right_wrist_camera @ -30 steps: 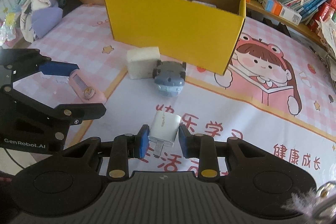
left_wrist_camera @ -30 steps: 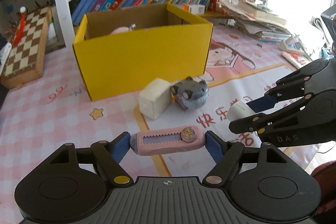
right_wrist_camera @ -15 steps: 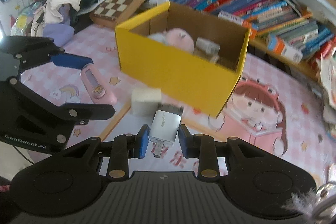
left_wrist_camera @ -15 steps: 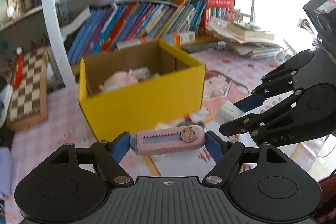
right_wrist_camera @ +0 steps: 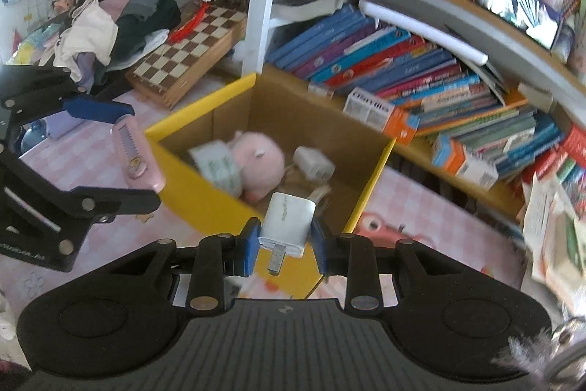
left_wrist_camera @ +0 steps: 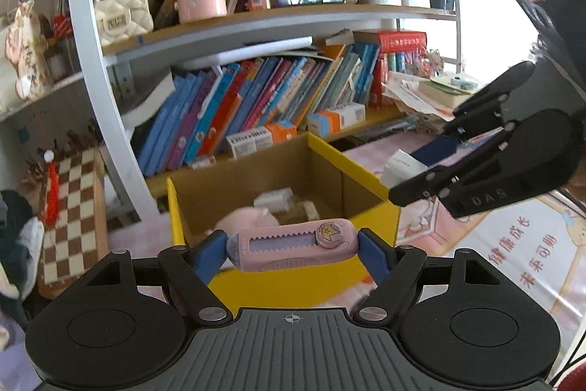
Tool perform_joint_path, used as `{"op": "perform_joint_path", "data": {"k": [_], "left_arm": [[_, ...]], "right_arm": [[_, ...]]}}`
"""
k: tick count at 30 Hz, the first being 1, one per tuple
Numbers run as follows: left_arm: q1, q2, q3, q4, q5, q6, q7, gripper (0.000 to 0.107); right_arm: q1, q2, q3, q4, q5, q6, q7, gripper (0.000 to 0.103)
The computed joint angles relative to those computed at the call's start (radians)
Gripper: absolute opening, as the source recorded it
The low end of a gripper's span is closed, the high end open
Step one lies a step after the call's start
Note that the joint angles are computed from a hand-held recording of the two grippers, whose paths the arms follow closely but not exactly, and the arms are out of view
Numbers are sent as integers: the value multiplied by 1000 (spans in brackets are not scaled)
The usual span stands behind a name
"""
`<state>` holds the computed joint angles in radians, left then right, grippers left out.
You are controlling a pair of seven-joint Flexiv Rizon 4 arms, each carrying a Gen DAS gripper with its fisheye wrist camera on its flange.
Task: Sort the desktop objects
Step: 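Lower the cutter and plug into the yellow box and open both grippers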
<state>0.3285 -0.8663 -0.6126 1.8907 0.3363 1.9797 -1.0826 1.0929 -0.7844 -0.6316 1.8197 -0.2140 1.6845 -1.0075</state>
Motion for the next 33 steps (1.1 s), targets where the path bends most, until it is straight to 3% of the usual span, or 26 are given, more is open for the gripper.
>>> {"op": "perform_joint_path", "data": {"k": [11, 21, 26, 33], "left_arm": [[-105, -46, 44, -136, -89, -57, 24, 78], [-215, -107, 103, -280, -227, -160, 72, 78], [-258, -138, 121, -335, -304, -220, 90, 78], [-318, -164, 165, -389, -393, -296, 131, 78]], "right_arm": [[-235, -60, 143, -258, -125, -73, -40, 28], [-541, -218, 539, -640, -260, -319, -191, 28], [-587, -330, 654, -832, -229, -474, -312, 28], [-587, -493, 711, -1113, -144, -703, -480, 28]]}}
